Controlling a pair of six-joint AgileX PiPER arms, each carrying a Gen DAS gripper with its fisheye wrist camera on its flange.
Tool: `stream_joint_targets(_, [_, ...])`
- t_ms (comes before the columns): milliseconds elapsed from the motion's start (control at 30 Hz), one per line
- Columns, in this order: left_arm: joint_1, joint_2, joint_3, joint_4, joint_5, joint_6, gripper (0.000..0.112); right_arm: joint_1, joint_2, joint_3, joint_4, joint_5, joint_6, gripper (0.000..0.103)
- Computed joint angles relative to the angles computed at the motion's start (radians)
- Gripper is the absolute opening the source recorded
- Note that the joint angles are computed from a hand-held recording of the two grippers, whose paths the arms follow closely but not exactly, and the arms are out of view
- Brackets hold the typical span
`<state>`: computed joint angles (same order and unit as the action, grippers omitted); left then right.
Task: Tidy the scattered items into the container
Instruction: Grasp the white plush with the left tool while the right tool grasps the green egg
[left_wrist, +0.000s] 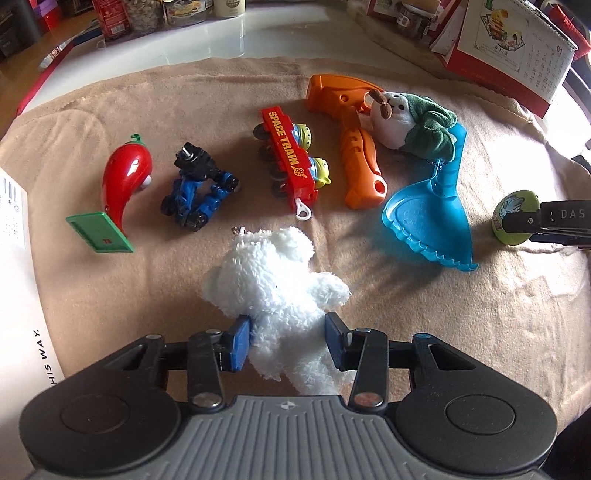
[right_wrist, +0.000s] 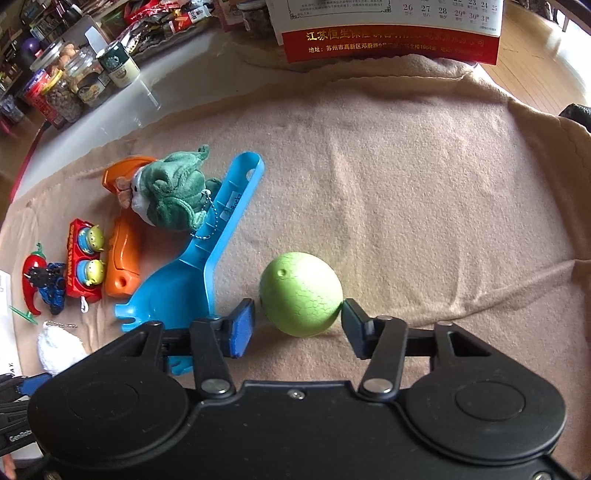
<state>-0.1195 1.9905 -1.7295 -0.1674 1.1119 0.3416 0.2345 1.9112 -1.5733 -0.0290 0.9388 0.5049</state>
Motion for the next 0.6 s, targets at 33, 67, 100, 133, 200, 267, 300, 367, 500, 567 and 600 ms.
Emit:
stream_joint_targets(33, [0.003,-0.003,0.002,-0.001,0.003,0.005,0.043,0.005,-0.006,0.008,-0.008,-0.002,0.006,0.049])
stream_joint_targets(67, [0.006,-0.004,0.004,-0.003,0.006,0.01,0.043,0.007,-0.012,0.014,-0.009,0.0,0.009,0.049])
stream_joint_targets(100, [0.01,-0.006,0.006,-0.005,0.008,0.014,0.043,0.008,-0.019,0.023,-0.005,-0.001,0.009,0.048])
stream_joint_targets(133, [0.012,-0.008,0.01,-0.007,0.008,0.018,0.043,0.008,-0.028,0.035,0.002,-0.004,0.008,0.048])
stream_joint_targets(200, [0.014,-0.012,0.016,-0.004,0.01,0.02,0.043,0.01,-0.049,0.06,0.012,-0.001,0.008,0.048])
stream_joint_targets(267, [0.019,-0.02,0.024,-0.009,0.015,0.029,0.042,0.012,-0.074,0.091,0.021,-0.004,0.007,0.048])
stream_joint_targets(300, [0.02,-0.024,0.026,-0.01,0.02,0.033,0.042,0.013,-0.085,0.104,0.03,0.001,0.001,0.048])
stream_joint_targets(367, [0.026,-0.04,0.043,-0.018,0.021,0.047,0.04,0.012,-0.111,0.137,0.06,0.002,-0.017,0.047])
stream_joint_targets(500, [0.027,-0.065,0.063,-0.023,0.029,0.059,0.037,0.021,-0.164,0.196,0.088,-0.003,-0.031,0.047])
stream_joint_targets(567, [0.028,-0.072,0.068,-0.033,0.035,0.064,0.036,0.022,-0.175,0.208,0.106,0.003,-0.044,0.047])
stream_joint_targets(600, [0.027,-0.074,0.073,-0.036,0.032,0.064,0.036,0.021,-0.179,0.216,0.117,0.001,-0.048,0.047])
